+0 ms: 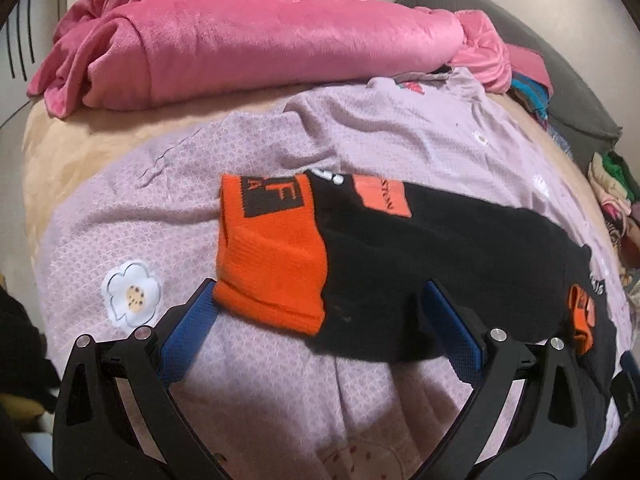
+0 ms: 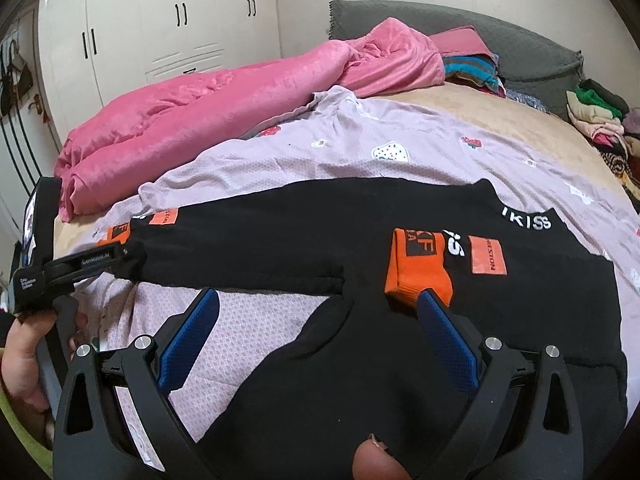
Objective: Fold small clothes
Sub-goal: 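Grasp the other orange cuff with the left gripper and lift it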
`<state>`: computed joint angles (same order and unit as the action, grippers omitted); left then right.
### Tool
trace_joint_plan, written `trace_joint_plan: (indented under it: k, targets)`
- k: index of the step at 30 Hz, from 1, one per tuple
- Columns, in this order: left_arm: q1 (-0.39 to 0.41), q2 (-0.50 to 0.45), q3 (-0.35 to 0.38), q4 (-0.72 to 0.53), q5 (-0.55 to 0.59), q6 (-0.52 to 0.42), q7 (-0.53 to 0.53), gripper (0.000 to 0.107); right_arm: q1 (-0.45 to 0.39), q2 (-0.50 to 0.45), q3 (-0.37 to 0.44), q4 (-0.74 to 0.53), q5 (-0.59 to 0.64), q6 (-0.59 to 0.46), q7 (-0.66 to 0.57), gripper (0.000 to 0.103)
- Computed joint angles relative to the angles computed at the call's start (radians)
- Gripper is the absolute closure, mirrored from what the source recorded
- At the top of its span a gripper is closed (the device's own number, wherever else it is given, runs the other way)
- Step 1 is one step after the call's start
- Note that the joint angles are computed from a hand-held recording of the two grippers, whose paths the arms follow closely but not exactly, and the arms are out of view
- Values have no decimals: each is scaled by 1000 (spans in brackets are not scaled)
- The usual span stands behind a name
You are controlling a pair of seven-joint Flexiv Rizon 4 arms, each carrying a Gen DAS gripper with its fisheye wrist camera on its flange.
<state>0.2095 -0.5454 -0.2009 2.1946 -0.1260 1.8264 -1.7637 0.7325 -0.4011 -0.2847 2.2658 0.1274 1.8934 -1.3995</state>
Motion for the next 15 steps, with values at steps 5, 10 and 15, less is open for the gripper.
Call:
trace_joint_plan:
  k: [5,10,15]
  targets:
    - [21,-8,-15,-8,25,33,-10,55,-42,12,30,13,2,11,11,5]
    - [90,-12,-84,1,77,74,-25,89,-83,27,58,20,11,26,13,5]
    - [150,19,-151,13,169,120,-52,96,-144,41,100,31,17,45,17,5]
